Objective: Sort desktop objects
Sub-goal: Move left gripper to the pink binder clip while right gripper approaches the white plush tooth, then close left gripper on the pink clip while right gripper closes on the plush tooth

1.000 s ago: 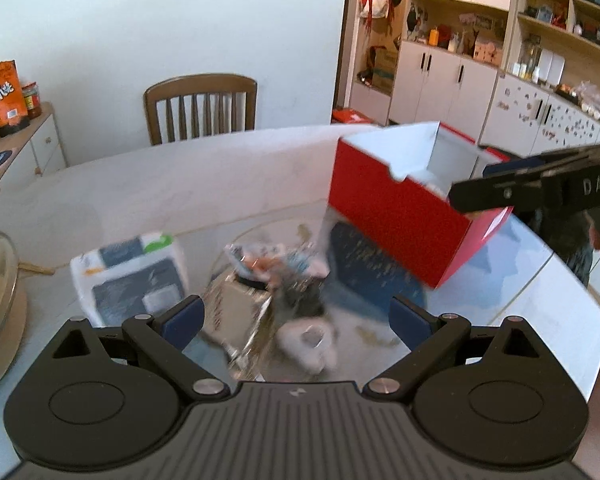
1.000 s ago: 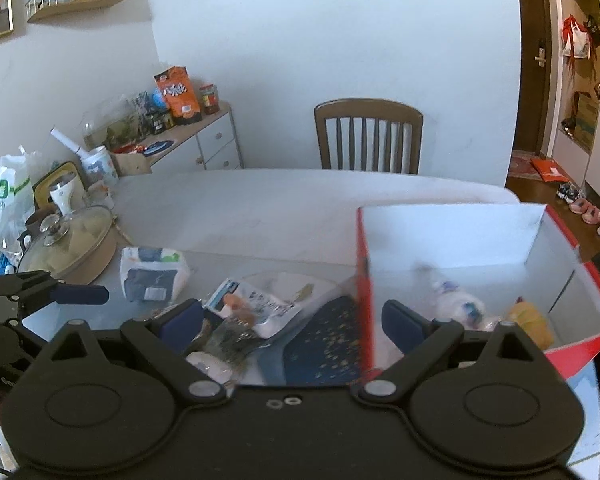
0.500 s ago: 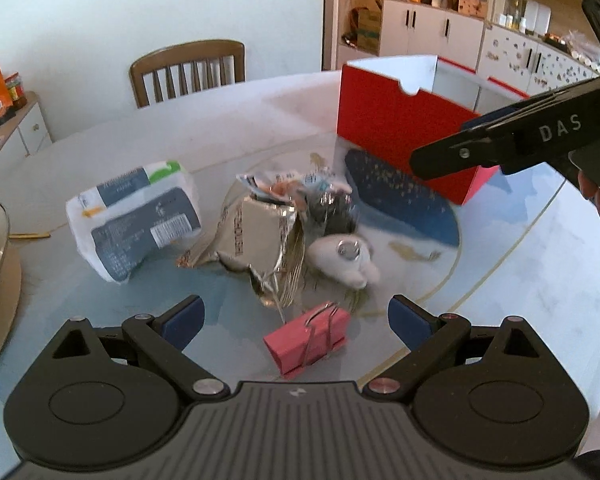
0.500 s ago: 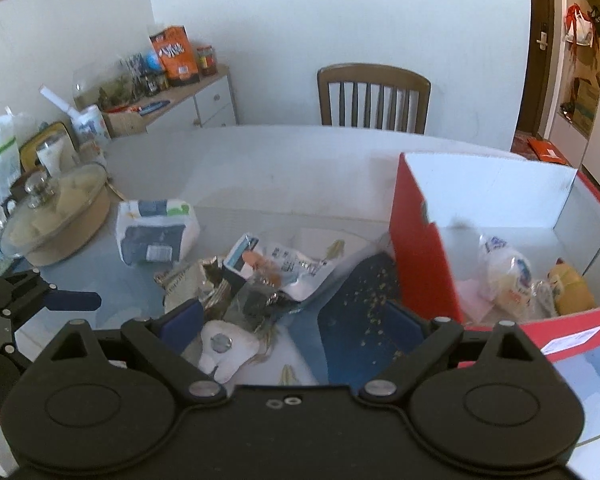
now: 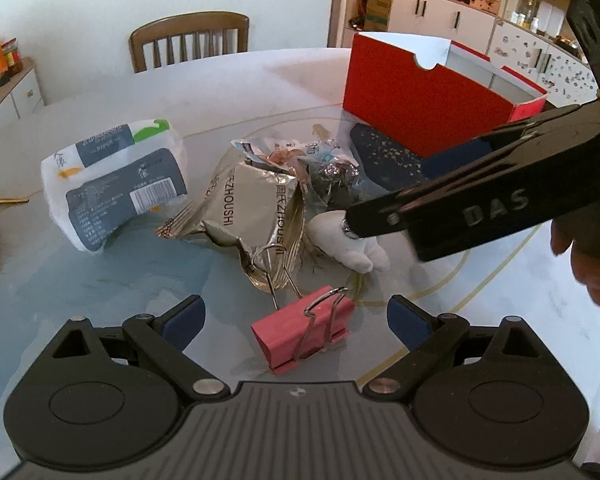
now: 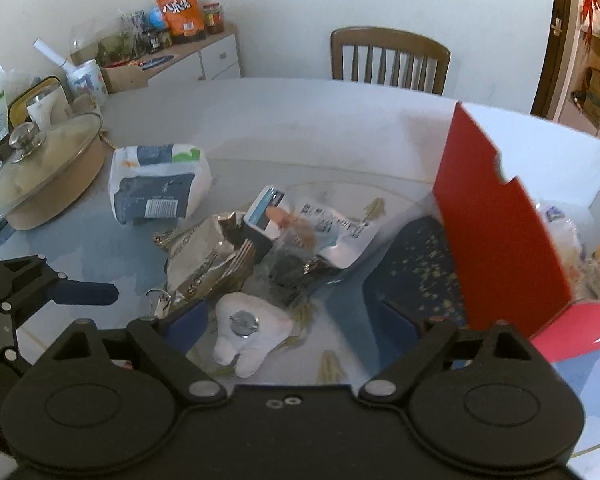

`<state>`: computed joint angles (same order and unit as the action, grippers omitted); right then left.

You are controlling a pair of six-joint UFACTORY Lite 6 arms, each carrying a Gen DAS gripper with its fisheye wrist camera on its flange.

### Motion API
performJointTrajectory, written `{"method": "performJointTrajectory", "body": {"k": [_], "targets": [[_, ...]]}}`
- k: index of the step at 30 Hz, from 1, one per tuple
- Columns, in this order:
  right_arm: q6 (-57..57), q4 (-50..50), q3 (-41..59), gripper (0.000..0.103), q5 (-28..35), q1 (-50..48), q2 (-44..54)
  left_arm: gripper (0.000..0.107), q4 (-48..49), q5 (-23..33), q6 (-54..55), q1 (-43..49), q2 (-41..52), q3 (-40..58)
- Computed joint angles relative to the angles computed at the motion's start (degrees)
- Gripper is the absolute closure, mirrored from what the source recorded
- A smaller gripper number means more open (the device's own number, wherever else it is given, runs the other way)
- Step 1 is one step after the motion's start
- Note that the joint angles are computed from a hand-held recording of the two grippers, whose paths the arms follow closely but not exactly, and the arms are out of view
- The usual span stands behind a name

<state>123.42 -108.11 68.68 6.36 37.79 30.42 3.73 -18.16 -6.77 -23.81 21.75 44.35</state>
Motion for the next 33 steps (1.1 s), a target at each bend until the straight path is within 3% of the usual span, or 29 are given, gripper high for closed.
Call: {"method": "performJointTrajectory", "body": {"k": [8,11,15,18,20,24,27,33], "targets": [[-21.5,23.7,6.1,0.017,0.3,2.1,6.3,0.013,-18.3,1.1,12.0,-3.5,2.8,2.2],[-29.1,31.3,8.2,0.021,0.9,2.7,8.3,0.025,-21.9,1.2,15.0,-4.6,3.6,2.7],[-36.4,38.7,10.2,0.028,1.0,2.7,10.1,0.028,-26.8,0.5,19.3,-5.7,3.7,2.7],[-44.1,46.5,10.9,0.035,0.6,2.3,10.8,0.038,-31.2,-0.4,23.3,-6.3,3.8,2.7],[-45.8,48.3,11.2,0.042,0.6,2.2,11.0,0.041,-31.2,-0.5,23.2,-6.2,3.7,2.7],[-48.3,51.0,11.0,0.045,-0.3,1.6,10.9,0.051,-30.6,-0.2,23.1,-5.9,3.2,2.5],[-45.3,48.1,10.5,0.051,-0.9,1.5,10.6,0.053,-27.8,0.0,20.4,-5.2,2.8,2.1],[-49.4,51.8,9.2,0.055,-1.7,0.9,9.5,0.053,-24.4,-0.4,17.5,-4.7,2.3,1.2]]}}
